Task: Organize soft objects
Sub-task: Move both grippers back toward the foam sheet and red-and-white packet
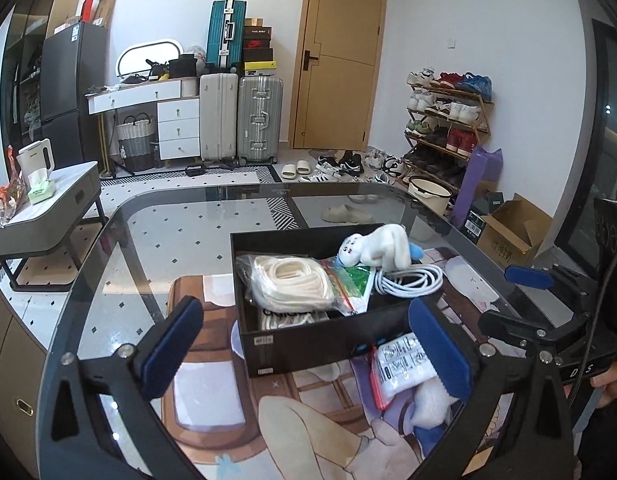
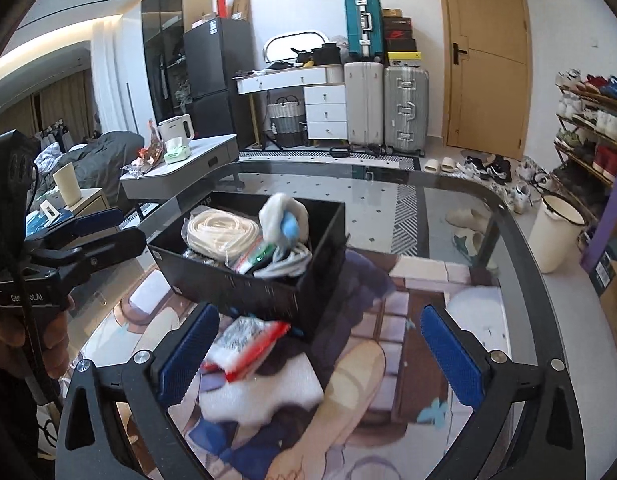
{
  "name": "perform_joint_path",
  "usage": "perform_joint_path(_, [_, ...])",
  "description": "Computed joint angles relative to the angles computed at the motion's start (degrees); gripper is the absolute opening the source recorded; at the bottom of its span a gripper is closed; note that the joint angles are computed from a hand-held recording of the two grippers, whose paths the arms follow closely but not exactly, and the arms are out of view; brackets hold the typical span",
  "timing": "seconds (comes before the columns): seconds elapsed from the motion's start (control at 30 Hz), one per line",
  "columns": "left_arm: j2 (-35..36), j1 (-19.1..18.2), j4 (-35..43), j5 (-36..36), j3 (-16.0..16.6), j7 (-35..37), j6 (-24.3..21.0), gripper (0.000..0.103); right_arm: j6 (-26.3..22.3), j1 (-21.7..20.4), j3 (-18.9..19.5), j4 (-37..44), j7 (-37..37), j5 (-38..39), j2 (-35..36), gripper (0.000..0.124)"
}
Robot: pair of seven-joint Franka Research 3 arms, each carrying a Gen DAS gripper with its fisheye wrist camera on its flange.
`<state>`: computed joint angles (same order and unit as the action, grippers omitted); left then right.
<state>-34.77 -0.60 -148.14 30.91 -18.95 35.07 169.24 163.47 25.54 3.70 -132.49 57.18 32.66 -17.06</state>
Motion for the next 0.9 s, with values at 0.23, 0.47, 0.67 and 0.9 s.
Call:
perform_joint_path(0.23, [-0.3, -0.6, -0.5, 0.1, -1.1, -1.3, -0.8, 0.103, 0.0, -1.2, 0.6, -4.0, 2.7, -1.9, -3.4, 0.102])
perform_joint_path(0.47, [-0.4, -1.8, -1.5, 0.4, -1.5, -2.3, -1.9, 0.103, -2.3, -1.7, 0.7, -4.5, 4.5, -4.9, -3.6, 0.102])
perform_joint_path(0.67, [-0.1, -2.7, -2.3, 0.4, -0.9, -2.5, -2.3, 0.103, -3.9, -1.0, 0.4, -4.1, 3.6, -4.6, -2.7, 0.102])
perform_joint_path(0.9, [0.2, -3.6, -3.0, 0.0, -0.4, -2.5, -2.6, 0.103, -5.9, -0.8, 1.0, -3.6, 3.1, -5.2, -1.4, 0.102])
